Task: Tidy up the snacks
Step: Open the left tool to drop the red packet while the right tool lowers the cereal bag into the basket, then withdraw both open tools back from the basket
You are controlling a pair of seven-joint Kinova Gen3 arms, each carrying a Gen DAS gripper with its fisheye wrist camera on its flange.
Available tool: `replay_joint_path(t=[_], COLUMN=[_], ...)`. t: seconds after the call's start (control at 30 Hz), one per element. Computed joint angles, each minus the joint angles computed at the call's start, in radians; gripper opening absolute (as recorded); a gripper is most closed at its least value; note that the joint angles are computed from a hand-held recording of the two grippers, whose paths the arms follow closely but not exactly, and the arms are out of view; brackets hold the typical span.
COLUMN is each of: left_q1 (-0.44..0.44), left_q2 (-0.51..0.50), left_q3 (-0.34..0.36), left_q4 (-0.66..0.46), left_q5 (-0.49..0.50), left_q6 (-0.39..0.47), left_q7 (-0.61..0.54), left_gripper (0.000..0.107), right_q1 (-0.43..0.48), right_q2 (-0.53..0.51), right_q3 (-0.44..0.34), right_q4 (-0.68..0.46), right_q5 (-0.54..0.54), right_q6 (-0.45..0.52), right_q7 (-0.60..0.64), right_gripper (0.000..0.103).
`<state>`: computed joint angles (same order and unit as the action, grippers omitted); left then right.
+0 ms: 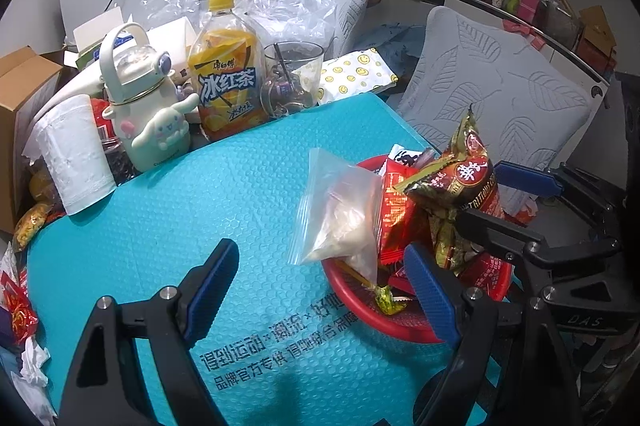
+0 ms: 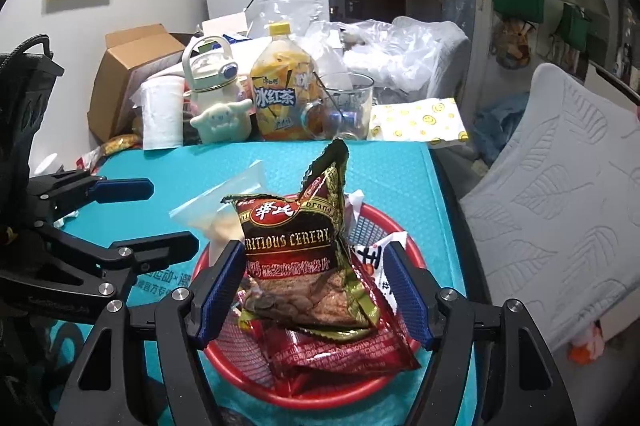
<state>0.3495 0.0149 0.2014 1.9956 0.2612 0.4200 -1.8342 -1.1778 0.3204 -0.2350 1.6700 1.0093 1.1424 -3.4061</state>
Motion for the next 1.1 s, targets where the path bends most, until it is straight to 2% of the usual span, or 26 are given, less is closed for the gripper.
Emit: replay_joint_path(t=[0.2,0.27,0.33,0.43,0.57,0.77,0.87,0.93,1.1], left_q1=[0.007,0.007,0.008,0.008,0.008,0.006,0.009,0.010,0.020], left_q2=[-0.012,-0.018,-0.022,-0.024,-0.023,-0.027,-0.035,-0.045,-0.094], left_q3=[0.000,0.000,-0.001,-0.004,-0.002,-0.006,-0.005,-0.005,-0.012], left_q4=[0.006,0.012,0.016,0.017,0.015,0.019,0.023,0.025,0.043], left_q5=[-0.039,-0.046,-0.050,-0.034,-0.062,-0.033,-0.028,-0.024,-0.014], left_q6=[-0.001,-0.002,-0.003,-0.002,-0.002,-0.003,-0.007,-0.007,-0.005], left_q7=[0.048,0.055,0.059,0.046,0.078,0.050,0.046,0.044,0.046], left_gripper=[0.085,0.085,0.085,0.085,0.085,0.085,0.085,0.085,0.085], right_q1=[-0.005,-0.024,-0.036,-0.033,-0.029,-0.026,-0.028,-0.037,-0.063], right_q2=[-0.009,-0.010,-0.009,-0.009,0.013,-0.005,-0.012,-0.011,-0.011], right_q3=[-0.002,-0.004,-0.010,-0.018,-0.012,-0.014,-0.022,-0.024,-0.031], right_q4=[0.019,0.027,0.030,0.034,0.020,0.042,0.044,0.036,0.012], right_q5=[0.011,0.037,0.052,0.062,0.064,0.076,0.074,0.070,0.061], right_q6=[-0.010,0.015,0.038,0.036,0.040,0.016,0.016,0.038,0.106], right_q7=[-0.051,-0.087,-0.105,-0.114,-0.095,-0.118,-0.128,-0.133,-0.138], right_gripper=[0.071,0.060,0.042,0.033,0.033,0.035,0.041,0.050,0.050])
